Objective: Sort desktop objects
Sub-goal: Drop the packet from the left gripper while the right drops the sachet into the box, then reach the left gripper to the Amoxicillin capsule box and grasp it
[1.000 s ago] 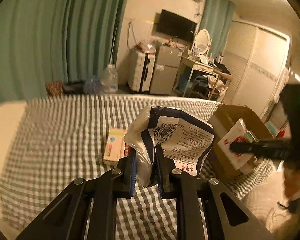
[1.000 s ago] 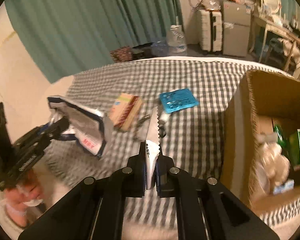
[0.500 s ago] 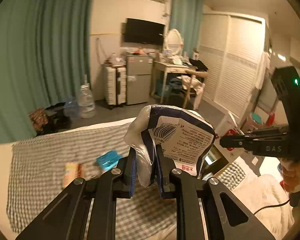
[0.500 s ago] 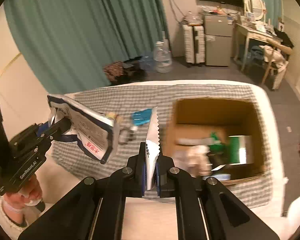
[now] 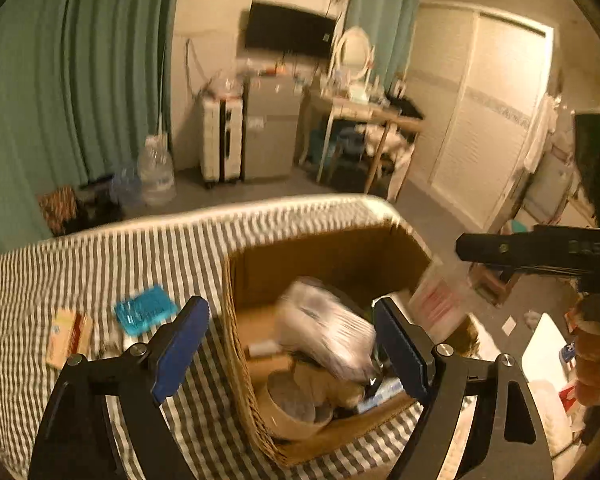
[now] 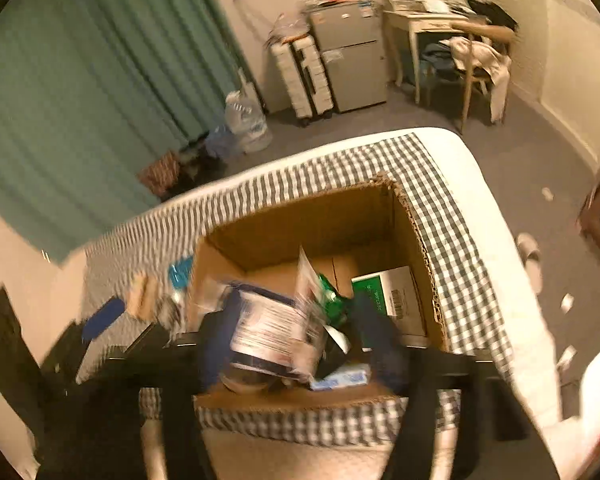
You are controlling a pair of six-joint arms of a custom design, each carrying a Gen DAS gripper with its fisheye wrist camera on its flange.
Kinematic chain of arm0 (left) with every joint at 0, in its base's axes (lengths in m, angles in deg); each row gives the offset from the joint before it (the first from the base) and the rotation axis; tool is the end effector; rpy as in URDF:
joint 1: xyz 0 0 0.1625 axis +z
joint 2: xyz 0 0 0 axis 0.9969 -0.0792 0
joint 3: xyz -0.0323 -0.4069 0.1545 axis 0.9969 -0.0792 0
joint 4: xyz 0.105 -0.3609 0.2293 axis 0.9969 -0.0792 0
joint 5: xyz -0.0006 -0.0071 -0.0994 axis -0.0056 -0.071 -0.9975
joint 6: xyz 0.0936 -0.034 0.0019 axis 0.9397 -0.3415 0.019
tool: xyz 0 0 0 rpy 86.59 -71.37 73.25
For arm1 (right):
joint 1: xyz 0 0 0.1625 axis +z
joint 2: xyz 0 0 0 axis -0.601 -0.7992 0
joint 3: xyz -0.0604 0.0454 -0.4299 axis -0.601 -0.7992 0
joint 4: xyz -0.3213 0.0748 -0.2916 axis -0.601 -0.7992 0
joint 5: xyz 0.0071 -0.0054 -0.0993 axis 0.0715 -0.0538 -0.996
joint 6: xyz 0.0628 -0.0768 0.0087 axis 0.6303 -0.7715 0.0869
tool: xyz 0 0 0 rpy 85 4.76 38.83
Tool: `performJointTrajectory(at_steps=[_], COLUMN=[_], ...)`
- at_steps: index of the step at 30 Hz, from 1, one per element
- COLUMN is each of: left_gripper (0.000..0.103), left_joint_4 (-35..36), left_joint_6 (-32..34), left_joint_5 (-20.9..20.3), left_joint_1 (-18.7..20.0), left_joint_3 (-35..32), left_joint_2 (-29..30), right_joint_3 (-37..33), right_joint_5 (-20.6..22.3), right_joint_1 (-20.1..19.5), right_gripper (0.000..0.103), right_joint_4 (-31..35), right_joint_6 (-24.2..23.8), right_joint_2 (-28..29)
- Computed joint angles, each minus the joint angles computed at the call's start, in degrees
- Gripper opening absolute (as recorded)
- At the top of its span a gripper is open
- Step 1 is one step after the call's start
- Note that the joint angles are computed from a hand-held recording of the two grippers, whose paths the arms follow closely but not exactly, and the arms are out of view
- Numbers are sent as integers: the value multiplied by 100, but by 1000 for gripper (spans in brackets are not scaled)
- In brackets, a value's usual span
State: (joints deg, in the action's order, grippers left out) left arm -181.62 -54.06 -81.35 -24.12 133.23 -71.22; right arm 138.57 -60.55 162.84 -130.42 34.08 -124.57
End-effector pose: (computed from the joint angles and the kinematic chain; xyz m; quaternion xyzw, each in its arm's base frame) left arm -0.0804 -0.5098 0.3756 0.3402 0.8741 -0.2957 0.1813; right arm 0.4309 -0.4917 0.0854 -0.0117 -0.9049 0.3505 0.2412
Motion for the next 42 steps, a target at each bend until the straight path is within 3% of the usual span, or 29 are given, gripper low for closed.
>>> performJointTrajectory(at_steps=[3, 8, 12, 14, 18, 21, 24, 26, 29, 32, 33, 35, 37, 42], left_gripper=[94, 98, 103, 103, 103, 103, 103, 103, 103, 103, 103, 103, 103, 103], left_joint_4=[394, 1023, 943, 1333, 2549, 2678, 2256, 1617, 1384, 1282, 1173, 861, 608, 325], left_joint_6=[-52, 212, 614, 487, -81, -15, 588, 1025, 1103, 957, 928, 897, 832, 635], left_joint_5=[58, 404, 1761, 2073, 2507, 2484, 2137, 1971, 1803, 1553, 1468, 1226, 1071, 704], left_joint_1=[0, -116, -475, -529, -439, -317, 146, 457, 931, 1435, 1580, 1945, 2239, 2944], left_joint_3=[-194, -341, -389, -588, -1184, -1238, -1170, -1050, -1135, -1289, -1322, -1398, -1465, -1887], left_joint_2=[-180, -941, -1556, -1751, -2069, -2331, -2471, -2457, -2224, -1876, -1723, -1304, -888, 307], right_joint_3=[69, 82, -147, -193, -493, -872, -1255, -1536, -1900, -2197, -2257, -2355, -2574, -3577], right_joint_5=[-118, -301, -732, -763, -778, -845, -707, -577, -302, 173, 399, 1018, 1329, 897], right_joint_1=[127, 536, 1048, 1286, 1686, 1934, 2010, 1972, 1846, 1613, 1493, 1199, 976, 508], right_gripper=[65, 65, 65, 65, 65, 65, 66, 69, 69, 71, 76, 78, 78, 77], right_joint_4=[-239, 149, 1235, 1235, 1698, 1831, 1789, 1681, 1440, 890, 632, 238, 256, 755], right_joint_6=[-127, 166, 609, 655, 1225, 1231, 976, 738, 407, -98, -145, -125, -126, 296], right_joint_2=[-5, -119, -201, -230, -163, 113, 470, 767, 1217, 1724, 1901, 2220, 2538, 3578])
